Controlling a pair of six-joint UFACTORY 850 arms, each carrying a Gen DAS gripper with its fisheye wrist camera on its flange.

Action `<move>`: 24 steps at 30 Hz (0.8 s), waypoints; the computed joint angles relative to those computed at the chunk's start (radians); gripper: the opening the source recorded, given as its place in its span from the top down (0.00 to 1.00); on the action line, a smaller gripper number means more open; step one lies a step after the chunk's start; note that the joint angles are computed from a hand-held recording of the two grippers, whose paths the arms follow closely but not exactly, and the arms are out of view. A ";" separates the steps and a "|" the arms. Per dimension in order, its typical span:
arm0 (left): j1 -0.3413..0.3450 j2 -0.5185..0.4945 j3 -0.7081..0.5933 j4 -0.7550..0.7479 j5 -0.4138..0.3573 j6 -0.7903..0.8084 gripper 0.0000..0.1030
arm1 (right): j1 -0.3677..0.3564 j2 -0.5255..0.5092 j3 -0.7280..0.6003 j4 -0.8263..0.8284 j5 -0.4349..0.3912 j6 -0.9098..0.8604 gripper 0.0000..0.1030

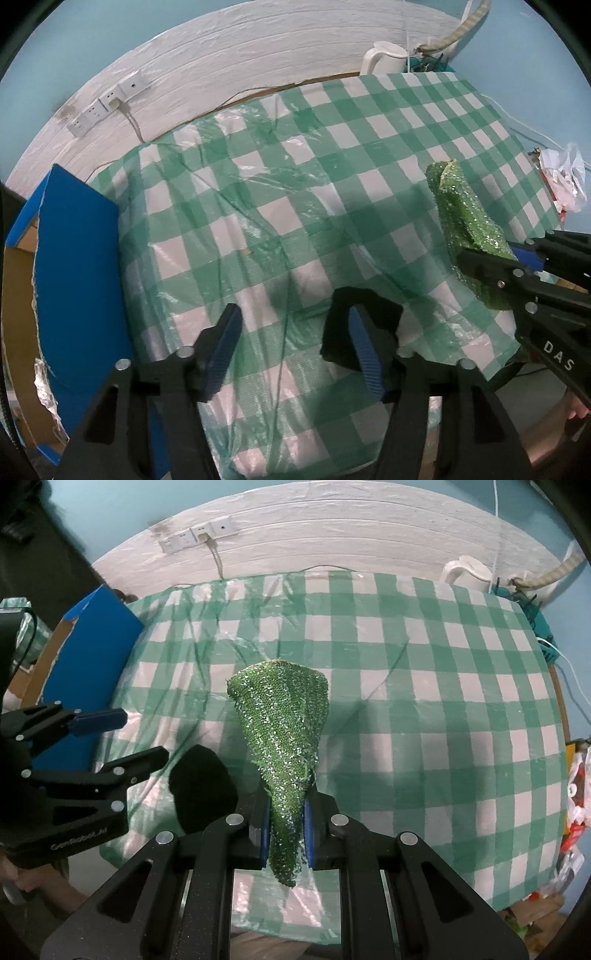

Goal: Organize soft objects
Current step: 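Grasp the black sponge with the left gripper while the right holds the pouch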

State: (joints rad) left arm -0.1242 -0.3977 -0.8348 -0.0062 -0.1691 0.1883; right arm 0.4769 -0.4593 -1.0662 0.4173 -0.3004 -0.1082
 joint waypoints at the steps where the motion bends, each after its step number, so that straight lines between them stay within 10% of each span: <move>1: -0.003 0.002 0.004 -0.018 0.007 0.019 0.37 | -0.001 0.000 0.001 -0.024 0.001 0.022 0.88; 24: -0.051 -0.087 -0.022 -0.268 -0.026 0.231 0.29 | -0.020 -0.021 0.005 -0.178 0.001 0.162 0.88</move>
